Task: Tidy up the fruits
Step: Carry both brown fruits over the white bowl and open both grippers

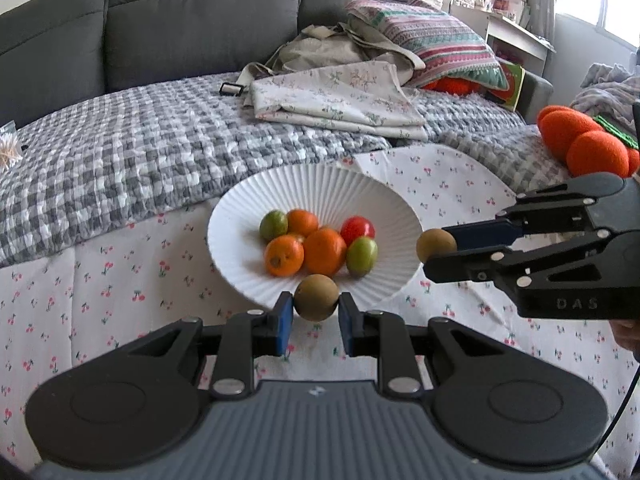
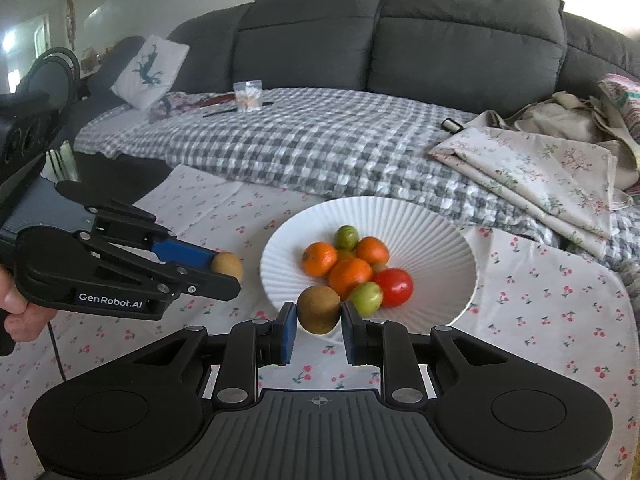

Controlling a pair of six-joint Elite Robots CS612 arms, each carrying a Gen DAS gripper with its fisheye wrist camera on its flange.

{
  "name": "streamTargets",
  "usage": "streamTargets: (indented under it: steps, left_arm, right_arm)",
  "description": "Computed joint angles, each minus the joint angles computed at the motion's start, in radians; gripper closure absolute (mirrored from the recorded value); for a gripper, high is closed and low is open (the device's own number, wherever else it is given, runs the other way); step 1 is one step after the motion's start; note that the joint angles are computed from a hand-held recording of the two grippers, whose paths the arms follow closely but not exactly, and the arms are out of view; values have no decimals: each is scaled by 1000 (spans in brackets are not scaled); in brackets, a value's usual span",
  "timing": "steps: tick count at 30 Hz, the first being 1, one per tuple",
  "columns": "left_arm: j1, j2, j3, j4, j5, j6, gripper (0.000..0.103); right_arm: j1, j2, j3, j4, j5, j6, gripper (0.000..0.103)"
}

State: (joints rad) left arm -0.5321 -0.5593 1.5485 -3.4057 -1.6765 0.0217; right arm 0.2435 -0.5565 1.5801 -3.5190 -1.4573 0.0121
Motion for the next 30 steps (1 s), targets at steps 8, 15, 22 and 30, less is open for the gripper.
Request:
streamTargets:
  steps: [8,15,22,30]
  left_arm:
    - [-3,29,-67,16,19,-2,80]
    - [-6,67,-153,63,38,-4,80]
    - [-10,110,-262,165,22,-25,80]
    - [-13,148,-342,251,13,-27,80]
  right_arm:
    - [-16,0,-3,-33,-47,35,81]
    - [-38,13,-31,-9,-109,76,81]
    - [-44,38,-79,48,-130,64,81]
    - [-47,77,-157,94,-119,57,81]
